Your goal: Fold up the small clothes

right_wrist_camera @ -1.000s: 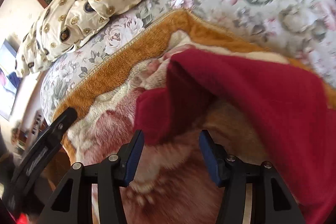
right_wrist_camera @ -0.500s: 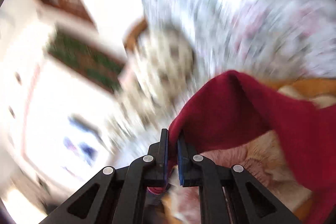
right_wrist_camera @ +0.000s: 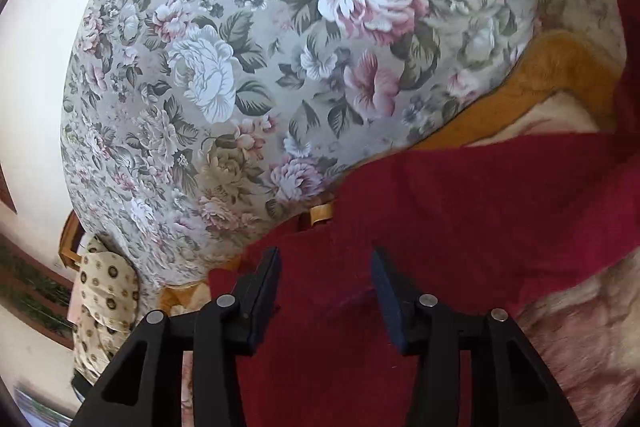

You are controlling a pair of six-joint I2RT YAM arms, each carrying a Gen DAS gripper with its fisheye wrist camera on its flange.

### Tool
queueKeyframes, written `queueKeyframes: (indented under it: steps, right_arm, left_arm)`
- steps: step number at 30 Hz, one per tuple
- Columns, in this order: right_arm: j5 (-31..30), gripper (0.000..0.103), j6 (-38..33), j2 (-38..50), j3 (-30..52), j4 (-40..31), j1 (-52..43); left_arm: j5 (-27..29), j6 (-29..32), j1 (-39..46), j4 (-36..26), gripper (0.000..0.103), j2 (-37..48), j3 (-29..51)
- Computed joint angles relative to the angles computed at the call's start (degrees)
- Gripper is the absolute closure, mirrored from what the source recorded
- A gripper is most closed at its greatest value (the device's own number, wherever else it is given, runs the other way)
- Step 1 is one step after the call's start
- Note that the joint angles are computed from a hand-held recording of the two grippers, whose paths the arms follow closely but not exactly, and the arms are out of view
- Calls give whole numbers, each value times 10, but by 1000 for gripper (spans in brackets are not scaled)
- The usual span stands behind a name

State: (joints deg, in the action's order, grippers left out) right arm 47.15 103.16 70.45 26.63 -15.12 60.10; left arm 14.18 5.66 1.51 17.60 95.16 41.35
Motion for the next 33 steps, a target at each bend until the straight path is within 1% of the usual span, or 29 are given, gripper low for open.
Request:
queueKeyframes:
  steps: [1,2,3,4,5,6,7,8,10,11,12,13,14,15,17,18,19,20,22,24,26,28,30,31,32,33]
  right_arm:
    - [9,57,-11,2,6,-29,8]
    - [-2,57,-57,12,9,-23,-9]
    - [-19,57,-113,25,35,-33,-21]
    - [-22,56,-136,37,33,-26,-14]
    - [-38,56,-193,64,59,-24,-21]
    - [-47,56,-227,97,79,-27,-17]
    - [-49,56,-248,120,79,-19,-5]
    - [-53,56,-284,159,105,-18,5]
    - [-50,56,-297,231,131,-9,28]
    - [-54,56,-306,262,138,6,33]
    - [-64,56,-328,293,139,39,34]
    - [-72,56,-341,318,146,47,33]
    - [-82,56,-357,351,166,36,25]
    - [-81,56,-368,387,197,3,20]
    - [-48,57,-360,430,227,-27,9]
    - [-47,61,-362,437,227,-18,-3]
    - [-67,80,-374,430,207,22,-21]
    - [-98,97,-380,408,170,84,-43]
    - [-138,98,-361,331,84,196,-66]
    - [-164,99,-364,223,-9,316,-67]
    - [-166,99,-367,113,-65,363,-57]
    - [-185,99,-361,7,-113,399,-68]
    - [-213,99,-339,-53,-154,442,-114]
    - [-214,99,-322,-65,-154,425,-137]
    - [-210,99,-306,-67,-141,379,-168]
    - [-208,98,-296,-47,-118,310,-218]
  left_arm:
    - [2,1,-17,-10,3,-3,1]
    - [6,3,-35,-21,3,-4,3]
    - [5,5,-57,-32,3,-2,6]
    - [-1,7,-75,-36,3,0,6]
    - [-9,9,-92,-36,3,5,7]
    - [-15,11,-103,-32,3,8,6]
    - [-25,15,-117,-19,3,14,1]
    - [-40,20,-133,3,3,21,-7]
    - [-58,35,-155,45,3,41,-20]
    - [-61,41,-157,54,3,49,-21]
    - [-69,49,-161,59,3,67,-10]
    - [-75,54,-166,59,3,80,-4]
    - [-76,55,-167,61,3,90,2]
    - [-73,54,-164,66,3,93,2]
    - [-65,44,-161,80,3,105,6]
    - [-61,43,-160,80,3,111,11]
    - [-60,46,-161,78,3,121,18]
    - [-63,48,-164,79,3,127,21]
    - [-70,53,-166,62,3,139,35]
    - [-59,48,-158,55,3,142,41]
    - [-50,40,-149,56,3,137,40]
    - [-46,38,-143,64,3,133,39]
    - [-44,36,-139,67,3,136,41]
    - [-41,36,-139,60,3,140,48]
    - [-39,37,-140,54,3,145,54]
    - [-40,39,-141,50,3,148,58]
